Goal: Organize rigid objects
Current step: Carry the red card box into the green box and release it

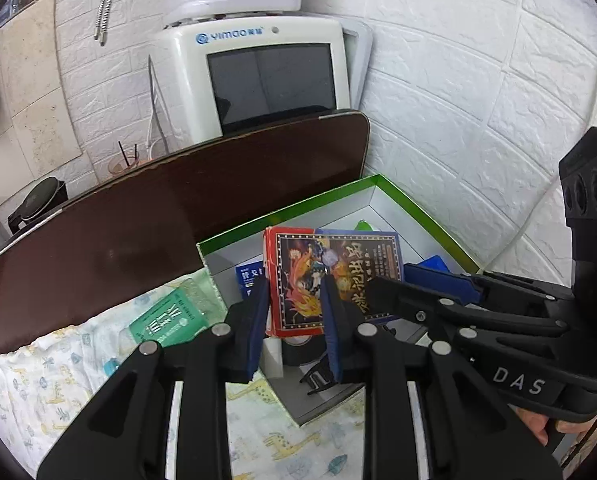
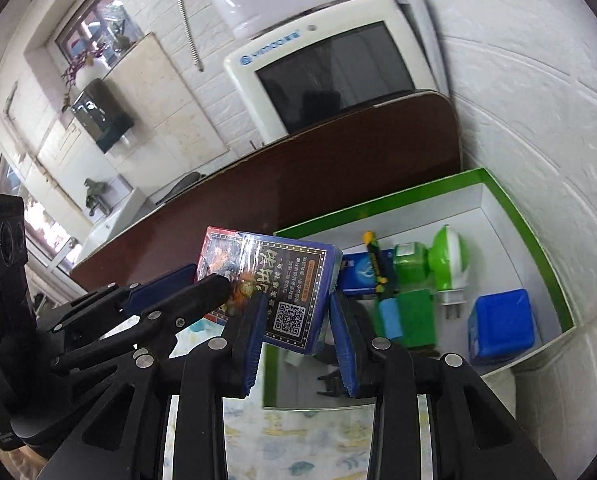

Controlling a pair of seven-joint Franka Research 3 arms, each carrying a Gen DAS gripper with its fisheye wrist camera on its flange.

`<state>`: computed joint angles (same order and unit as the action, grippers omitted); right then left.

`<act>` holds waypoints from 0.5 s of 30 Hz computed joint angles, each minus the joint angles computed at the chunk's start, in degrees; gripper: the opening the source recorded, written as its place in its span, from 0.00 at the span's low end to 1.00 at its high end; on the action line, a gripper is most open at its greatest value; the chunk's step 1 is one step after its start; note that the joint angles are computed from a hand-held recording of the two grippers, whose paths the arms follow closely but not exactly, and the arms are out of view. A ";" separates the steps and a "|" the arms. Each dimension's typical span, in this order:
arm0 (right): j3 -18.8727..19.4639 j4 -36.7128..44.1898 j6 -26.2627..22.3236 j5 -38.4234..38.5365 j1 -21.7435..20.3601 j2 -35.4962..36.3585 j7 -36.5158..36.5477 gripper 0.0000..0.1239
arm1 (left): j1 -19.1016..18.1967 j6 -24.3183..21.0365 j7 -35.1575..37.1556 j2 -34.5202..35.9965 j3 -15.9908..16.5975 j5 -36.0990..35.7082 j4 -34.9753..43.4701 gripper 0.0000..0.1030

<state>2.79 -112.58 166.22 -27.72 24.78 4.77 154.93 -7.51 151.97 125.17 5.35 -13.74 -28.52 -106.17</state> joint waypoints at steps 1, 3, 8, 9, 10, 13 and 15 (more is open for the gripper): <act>-0.17 -0.66 0.45 0.31 -0.27 -0.16 -0.07 0.28 | -0.30 -0.22 -0.76 0.74 -0.05 1.01 0.62 0.22; -0.26 -1.97 1.53 2.07 -1.02 -0.27 -1.27 0.28 | -0.66 -0.93 -2.55 2.21 -0.25 2.98 1.92 0.22; -0.43 -3.59 3.51 6.78 -2.01 0.51 -4.74 0.28 | -0.81 -1.80 -5.81 5.10 -1.10 6.99 4.17 0.22; -0.48 -3.71 3.80 7.87 -2.10 0.75 -5.70 0.28 | -0.73 -1.92 -6.24 5.62 -1.27 7.56 4.56 0.22; -0.54 -3.69 4.01 8.92 -2.13 1.11 -6.58 0.28 | -0.64 -2.12 -6.64 6.11 -1.44 8.06 4.91 0.22; -1.19 -3.89 4.05 10.58 -1.70 1.70 -7.99 0.28 | -0.27 -3.00 -7.67 7.59 -1.91 9.27 6.05 0.21; -1.67 -3.40 3.52 10.88 -1.24 2.31 -8.29 0.28 | -0.15 -3.34 -8.42 8.37 -2.19 10.03 6.59 0.21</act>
<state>1.12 -115.98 169.73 -16.84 23.54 7.07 146.65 -7.65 148.63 116.75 13.72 -15.93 -18.49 -99.58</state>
